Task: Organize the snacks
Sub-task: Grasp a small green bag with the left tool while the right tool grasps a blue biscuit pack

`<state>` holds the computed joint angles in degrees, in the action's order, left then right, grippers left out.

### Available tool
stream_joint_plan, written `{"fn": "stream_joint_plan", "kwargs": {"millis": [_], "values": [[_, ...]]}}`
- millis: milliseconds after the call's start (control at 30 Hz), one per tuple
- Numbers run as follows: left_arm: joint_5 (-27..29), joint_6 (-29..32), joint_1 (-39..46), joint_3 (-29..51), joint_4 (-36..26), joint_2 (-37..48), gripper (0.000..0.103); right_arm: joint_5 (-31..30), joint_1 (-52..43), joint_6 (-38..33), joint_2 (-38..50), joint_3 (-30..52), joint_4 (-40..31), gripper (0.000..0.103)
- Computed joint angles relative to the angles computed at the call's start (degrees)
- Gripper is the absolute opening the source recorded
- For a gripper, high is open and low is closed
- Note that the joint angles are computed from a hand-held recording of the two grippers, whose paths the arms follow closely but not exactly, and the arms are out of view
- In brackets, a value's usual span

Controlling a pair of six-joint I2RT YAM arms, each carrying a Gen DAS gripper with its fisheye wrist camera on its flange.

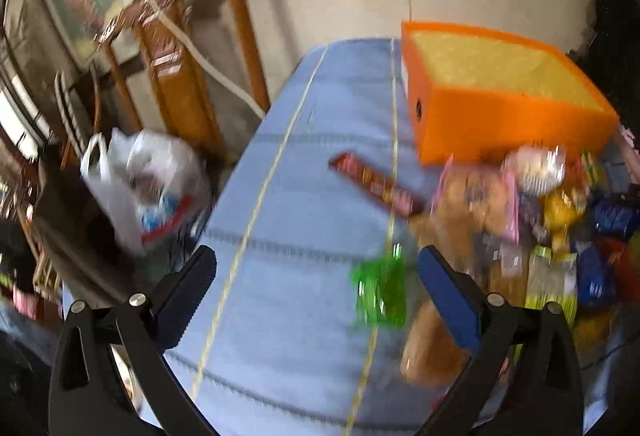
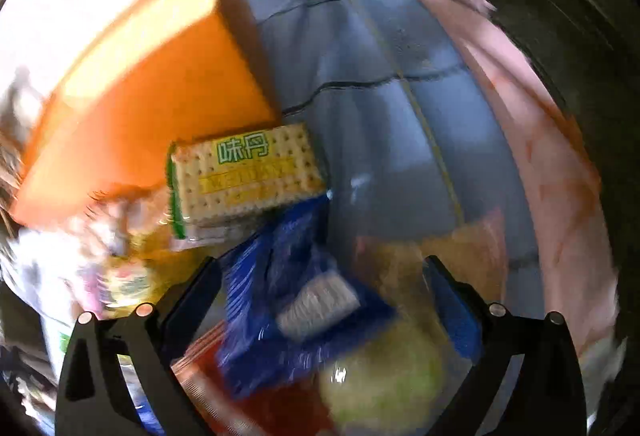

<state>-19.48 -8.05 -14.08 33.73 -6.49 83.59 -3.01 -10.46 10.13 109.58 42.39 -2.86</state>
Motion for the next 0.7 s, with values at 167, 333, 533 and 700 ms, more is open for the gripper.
{"fn": "stream_joint_plan", "kwargs": {"millis": [167, 333, 533, 700], "values": [[0.1, 1.4, -0.9, -5.4, 3.4, -0.1, 0.099, 1.5, 2.4, -4.6, -1.5, -2.6, 0.7, 0.063], [7.7, 8.2, 2.7, -3.5, 11.8, 10.6, 0.099, 1.8, 3.4, -1.6, -7.5, -4.2, -5.1, 0.04], [16.1, 12.9, 6.4, 0.8, 17.1, 22.4, 0.094, -0.3, 1.7, 3.1, -24.3, -11.3, -9.4, 0.031], [19.3, 15.5, 7.0, -0.7, 20.4, 24.3, 0.038, -2.9, -0.6, 3.8, -36.8, -14.6, -13.4, 0.029]]}}
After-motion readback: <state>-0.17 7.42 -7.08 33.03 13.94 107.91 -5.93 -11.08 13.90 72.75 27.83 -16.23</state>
